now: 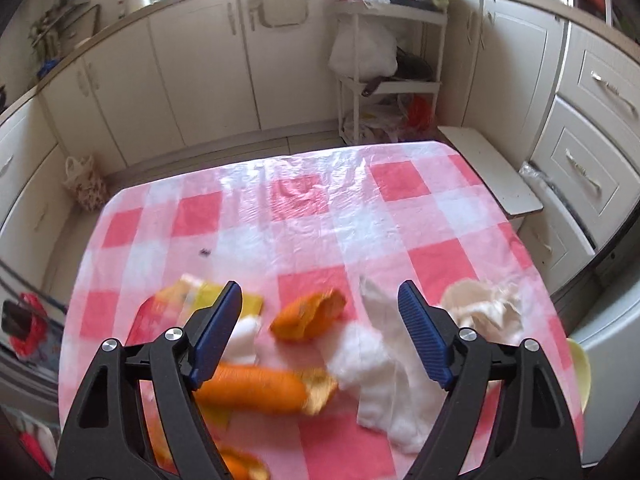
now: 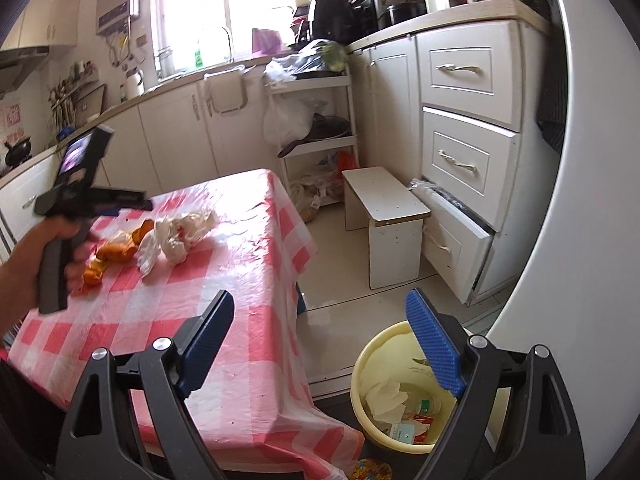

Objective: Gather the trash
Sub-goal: 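Move the left gripper back over the table to the white tissues, then grasp the white tissue with the left gripper and lift it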

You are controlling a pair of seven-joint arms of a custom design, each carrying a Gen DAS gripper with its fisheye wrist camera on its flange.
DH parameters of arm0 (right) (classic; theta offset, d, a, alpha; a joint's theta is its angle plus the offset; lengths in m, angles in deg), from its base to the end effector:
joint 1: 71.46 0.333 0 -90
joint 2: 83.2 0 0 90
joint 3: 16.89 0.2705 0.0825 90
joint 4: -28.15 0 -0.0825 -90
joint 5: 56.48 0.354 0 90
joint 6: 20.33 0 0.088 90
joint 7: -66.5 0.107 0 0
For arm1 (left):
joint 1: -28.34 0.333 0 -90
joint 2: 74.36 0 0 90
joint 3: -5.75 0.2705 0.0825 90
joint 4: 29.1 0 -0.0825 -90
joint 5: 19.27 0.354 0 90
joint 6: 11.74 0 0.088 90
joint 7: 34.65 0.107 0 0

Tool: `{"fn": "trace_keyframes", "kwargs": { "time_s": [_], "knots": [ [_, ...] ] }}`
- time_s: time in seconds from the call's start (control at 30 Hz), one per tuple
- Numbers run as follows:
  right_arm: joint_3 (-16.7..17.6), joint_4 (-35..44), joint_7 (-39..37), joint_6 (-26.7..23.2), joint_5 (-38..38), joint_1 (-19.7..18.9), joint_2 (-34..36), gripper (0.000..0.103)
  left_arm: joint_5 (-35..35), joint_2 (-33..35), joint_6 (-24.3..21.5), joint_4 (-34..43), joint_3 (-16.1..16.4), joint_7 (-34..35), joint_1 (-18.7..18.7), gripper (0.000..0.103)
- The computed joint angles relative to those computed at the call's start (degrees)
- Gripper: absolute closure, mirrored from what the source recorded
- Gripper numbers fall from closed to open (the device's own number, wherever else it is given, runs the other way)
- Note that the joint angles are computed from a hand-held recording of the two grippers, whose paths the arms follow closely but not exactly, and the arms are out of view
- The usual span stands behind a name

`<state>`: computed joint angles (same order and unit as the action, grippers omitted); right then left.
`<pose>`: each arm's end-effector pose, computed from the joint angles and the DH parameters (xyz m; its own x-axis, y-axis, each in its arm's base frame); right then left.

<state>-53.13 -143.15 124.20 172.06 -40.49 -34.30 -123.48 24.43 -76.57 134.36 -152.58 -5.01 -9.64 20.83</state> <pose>0.3569 -0.0077 0.3922 0.2534 -0.9601 -0.1185 -0.5626 -0.0466 -0.8254 0.5100 -0.1788 0.4295 0.2758 -0.9597 -0.0535 -0.7534 -0.1812 -0.6321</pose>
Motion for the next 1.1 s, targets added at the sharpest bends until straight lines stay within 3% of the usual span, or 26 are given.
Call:
{"fn": "trace_keyframes", "kwargs": {
  "time_s": [0.23,0.37,0.47,0.67,0.77,0.9,1.1],
  "knots": [
    [-0.48,0.55,-0.57,-1.29,0.29,0.6,0.84,0.019,-9.18,6.76,1.4,3.27,0.84,9.57,-0.44,0.025],
    [-1.66,1.22,-1.68,-2.22,1.0,1.78,0.64,0.018,-11.69,4.32,7.54,-2.08,0.62,14.14,-0.89,0.033],
    [-1.57,1.23,-2.55,-2.68,1.84,2.11,0.15,0.018,-13.86,1.49,9.25,-5.78,-0.09,18.82,-1.63,0.038],
    [-0.76,1.67,-3.99,-4.8,4.45,2.7,-0.46,0.018,-25.39,-6.68,10.47,-14.67,-0.47,31.79,-4.54,0.049],
    [0.61,1.66,-4.72,-5.39,5.83,3.11,-0.43,0.018,-32.67,-12.07,10.87,-19.79,0.74,38.67,-7.26,0.049],
    [1.92,1.8,-5.65,-5.71,7.14,4.56,-0.17,0.018,-36.87,-17.87,10.4,-24.78,1.56,41.96,-9.24,0.046],
    [3.75,2.3,-6.48,-6.72,8.31,6.27,0.8,0.018,-33.68,-25.5,8.82,-30.26,-1.41,38.33,-8.1,0.029]
  ]
}}
